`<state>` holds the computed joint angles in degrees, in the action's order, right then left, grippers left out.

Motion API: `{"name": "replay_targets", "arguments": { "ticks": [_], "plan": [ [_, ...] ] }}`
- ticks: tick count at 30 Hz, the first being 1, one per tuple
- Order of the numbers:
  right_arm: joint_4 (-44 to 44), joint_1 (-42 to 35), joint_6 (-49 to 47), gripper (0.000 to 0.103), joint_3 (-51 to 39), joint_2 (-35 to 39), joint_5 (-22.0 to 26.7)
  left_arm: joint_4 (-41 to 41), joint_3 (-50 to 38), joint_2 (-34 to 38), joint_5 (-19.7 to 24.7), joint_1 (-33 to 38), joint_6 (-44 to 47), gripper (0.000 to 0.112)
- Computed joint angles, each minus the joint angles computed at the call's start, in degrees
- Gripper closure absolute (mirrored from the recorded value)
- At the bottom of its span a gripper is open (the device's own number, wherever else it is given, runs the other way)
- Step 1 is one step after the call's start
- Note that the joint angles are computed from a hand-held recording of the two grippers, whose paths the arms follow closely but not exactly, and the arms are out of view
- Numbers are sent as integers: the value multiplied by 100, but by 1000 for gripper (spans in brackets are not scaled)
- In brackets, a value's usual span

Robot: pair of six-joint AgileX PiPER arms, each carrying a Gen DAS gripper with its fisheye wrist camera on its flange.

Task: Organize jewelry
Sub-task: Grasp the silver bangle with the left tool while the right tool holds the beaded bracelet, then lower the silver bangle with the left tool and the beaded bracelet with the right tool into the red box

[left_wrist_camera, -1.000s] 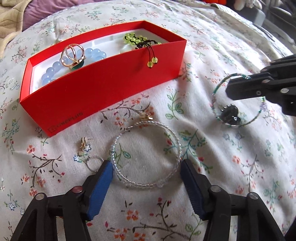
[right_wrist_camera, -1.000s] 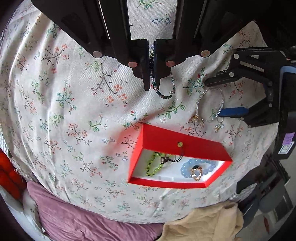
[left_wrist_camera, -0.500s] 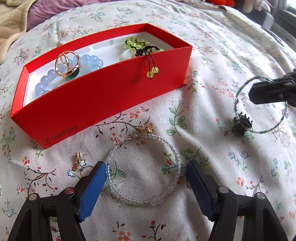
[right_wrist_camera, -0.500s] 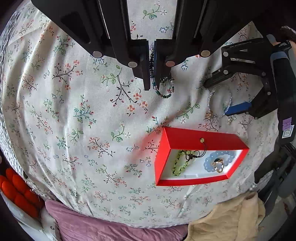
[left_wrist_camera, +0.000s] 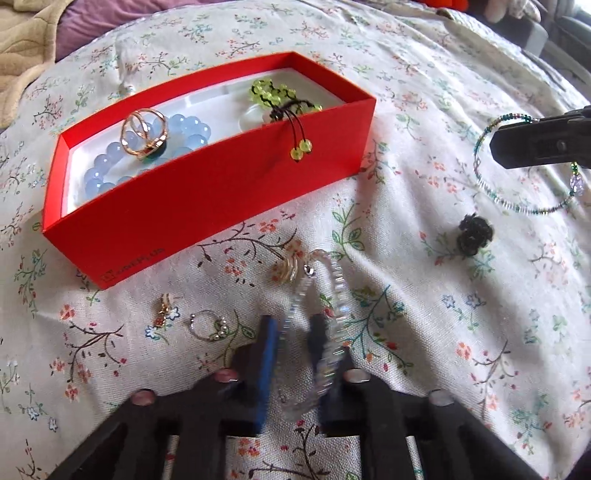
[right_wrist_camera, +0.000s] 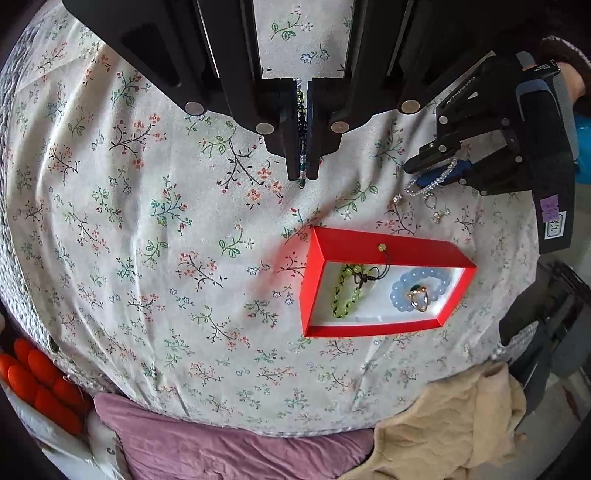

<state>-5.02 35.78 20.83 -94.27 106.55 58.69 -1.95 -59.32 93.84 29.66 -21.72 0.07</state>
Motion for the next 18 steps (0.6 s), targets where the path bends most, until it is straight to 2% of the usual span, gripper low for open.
{"name": "replay_targets", "arguments": {
  "ticks": [4,10,18],
  "plan": [
    [58,44,-22,101,-193,-1,37,-310,-12,-237,70,112,264,110],
    [151,92,-3,101,-570,102,113,-663,-297,-503,426,397,466,111],
    [294,136,68,101,-1332,485,247,-1262,-836,-574,778,969,809,111]
  ]
}}
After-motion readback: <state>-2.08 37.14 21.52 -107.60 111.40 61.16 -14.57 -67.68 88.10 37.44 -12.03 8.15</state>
